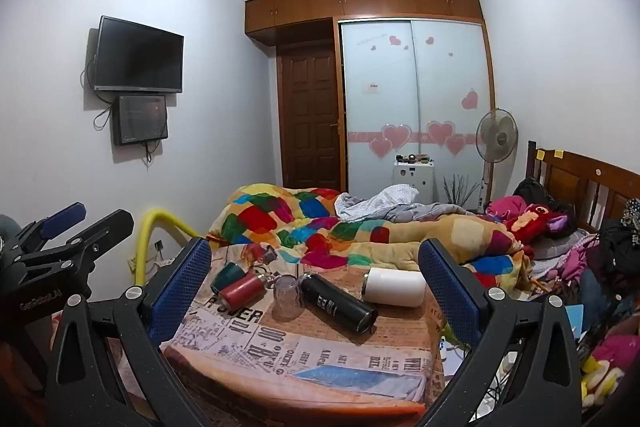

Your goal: Flip cup upright

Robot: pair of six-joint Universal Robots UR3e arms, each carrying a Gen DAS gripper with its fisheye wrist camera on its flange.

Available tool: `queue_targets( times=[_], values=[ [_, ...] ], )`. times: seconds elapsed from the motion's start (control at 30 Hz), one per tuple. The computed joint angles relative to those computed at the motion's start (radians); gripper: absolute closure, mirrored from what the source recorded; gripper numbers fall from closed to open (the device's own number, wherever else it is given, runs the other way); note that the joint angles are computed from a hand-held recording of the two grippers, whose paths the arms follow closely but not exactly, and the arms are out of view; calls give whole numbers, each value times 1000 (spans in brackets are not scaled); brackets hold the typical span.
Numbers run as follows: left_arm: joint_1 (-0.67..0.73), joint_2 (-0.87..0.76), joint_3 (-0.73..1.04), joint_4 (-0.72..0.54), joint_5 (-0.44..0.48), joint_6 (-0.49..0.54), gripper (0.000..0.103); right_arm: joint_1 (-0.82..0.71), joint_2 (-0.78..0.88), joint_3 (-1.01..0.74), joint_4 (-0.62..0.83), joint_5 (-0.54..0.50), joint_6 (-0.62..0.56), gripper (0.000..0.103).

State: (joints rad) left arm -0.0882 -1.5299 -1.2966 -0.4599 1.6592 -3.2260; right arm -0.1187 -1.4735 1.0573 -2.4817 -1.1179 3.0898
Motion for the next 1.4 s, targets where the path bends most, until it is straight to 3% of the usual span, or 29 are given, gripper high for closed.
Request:
queue_targets(
  times=[0.87,1.4],
  values=[
    [22,31,-36,-14,-27,0,0,17,-8,95,-68,-18,-6,0],
    [17,13,-27,-8,-21,1,0,13,1,67,-41,-14,-13,0]
  ],
)
